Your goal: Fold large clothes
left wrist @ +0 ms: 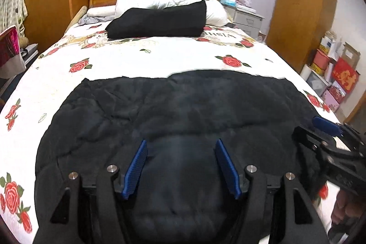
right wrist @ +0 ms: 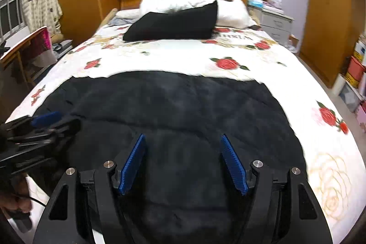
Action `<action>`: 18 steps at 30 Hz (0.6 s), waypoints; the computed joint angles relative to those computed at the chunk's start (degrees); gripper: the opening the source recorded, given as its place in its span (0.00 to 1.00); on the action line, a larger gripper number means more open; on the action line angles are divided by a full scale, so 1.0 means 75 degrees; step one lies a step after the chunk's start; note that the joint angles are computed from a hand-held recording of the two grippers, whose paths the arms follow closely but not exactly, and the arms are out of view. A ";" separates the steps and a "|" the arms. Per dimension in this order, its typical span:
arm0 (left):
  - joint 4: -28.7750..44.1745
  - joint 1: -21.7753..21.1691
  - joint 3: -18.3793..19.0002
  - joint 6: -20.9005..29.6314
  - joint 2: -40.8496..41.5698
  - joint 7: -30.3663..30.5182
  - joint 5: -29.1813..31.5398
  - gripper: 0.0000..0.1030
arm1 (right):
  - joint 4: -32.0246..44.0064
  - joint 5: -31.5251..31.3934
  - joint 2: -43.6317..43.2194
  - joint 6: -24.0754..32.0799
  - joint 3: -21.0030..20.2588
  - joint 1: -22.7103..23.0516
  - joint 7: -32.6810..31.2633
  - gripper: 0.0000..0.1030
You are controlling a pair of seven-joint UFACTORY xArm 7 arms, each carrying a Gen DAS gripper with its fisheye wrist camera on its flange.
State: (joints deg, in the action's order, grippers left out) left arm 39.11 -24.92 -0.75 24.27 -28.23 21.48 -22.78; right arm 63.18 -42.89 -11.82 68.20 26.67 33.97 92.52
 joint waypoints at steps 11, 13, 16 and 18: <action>-0.0087 0.0105 -0.0328 -0.0457 0.0701 -0.0367 0.0501 0.65 | -0.0969 0.0699 0.0053 -0.1016 -0.0398 -0.0266 -0.0148 0.65; 0.0002 0.0104 -0.0299 -0.0359 0.0732 -0.0397 0.0502 0.65 | -0.0977 0.0944 -0.0049 -0.1107 -0.0512 -0.0276 -0.0478 0.65; 0.0234 0.0146 -0.0213 0.0029 0.0670 -0.0322 0.0515 0.66 | -0.0842 0.1404 -0.0358 -0.1192 -0.0628 -0.0377 -0.0914 0.66; 0.0384 0.0304 -0.0235 0.0198 0.0620 -0.0352 0.0638 0.65 | -0.0595 0.1281 -0.0497 -0.0987 -0.0484 -0.0519 -0.0985 0.66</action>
